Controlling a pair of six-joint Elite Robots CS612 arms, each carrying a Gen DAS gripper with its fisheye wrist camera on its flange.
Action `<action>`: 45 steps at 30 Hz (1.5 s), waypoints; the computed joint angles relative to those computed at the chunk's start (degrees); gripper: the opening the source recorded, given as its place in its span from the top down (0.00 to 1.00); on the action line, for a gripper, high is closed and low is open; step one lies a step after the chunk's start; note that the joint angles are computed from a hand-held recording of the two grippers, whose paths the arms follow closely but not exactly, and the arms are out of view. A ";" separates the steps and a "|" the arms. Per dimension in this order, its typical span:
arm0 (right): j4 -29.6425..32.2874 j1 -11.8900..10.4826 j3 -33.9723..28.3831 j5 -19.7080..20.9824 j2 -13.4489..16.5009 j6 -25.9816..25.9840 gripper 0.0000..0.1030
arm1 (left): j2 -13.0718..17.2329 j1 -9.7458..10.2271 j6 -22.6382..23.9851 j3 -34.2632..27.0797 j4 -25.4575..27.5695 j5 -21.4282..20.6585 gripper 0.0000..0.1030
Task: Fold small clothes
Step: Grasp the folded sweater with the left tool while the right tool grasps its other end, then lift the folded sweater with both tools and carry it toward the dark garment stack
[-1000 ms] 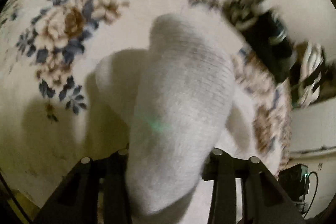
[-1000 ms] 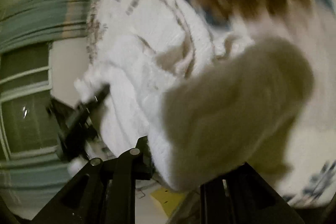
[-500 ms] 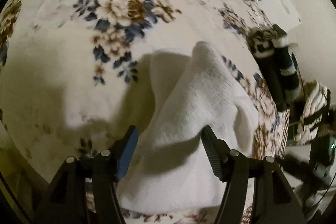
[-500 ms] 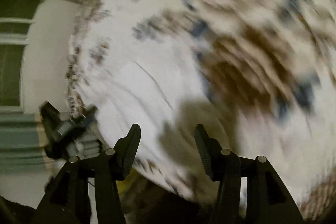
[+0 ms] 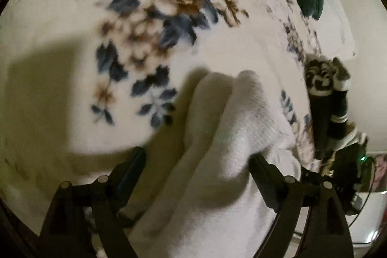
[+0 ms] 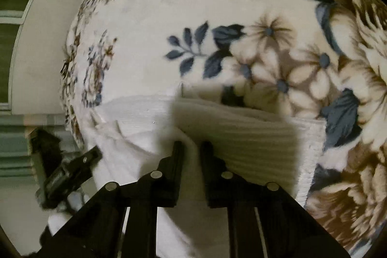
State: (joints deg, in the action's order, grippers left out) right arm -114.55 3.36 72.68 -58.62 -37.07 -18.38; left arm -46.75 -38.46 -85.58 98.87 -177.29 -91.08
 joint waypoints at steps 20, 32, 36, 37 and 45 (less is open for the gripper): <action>25.91 -6.78 -0.22 14.67 2.19 -19.50 0.03 | 5.50 -1.10 -1.48 2.36 -23.57 -6.98 0.16; 14.39 -4.82 5.95 12.84 -0.75 -17.22 0.71 | 3.22 -2.02 7.51 1.19 -19.75 -2.88 0.64; 7.19 -5.66 10.14 13.52 -3.93 -12.40 0.74 | 1.93 -1.78 9.63 0.58 -18.45 -3.49 0.66; 5.85 -5.84 11.10 13.95 -4.82 -11.27 0.75 | 1.38 -1.61 10.66 0.22 -17.75 -4.05 0.66; -2.73 -8.12 15.34 18.17 -11.70 -1.84 0.75 | -1.94 0.91 20.61 -5.90 -9.42 -9.38 0.66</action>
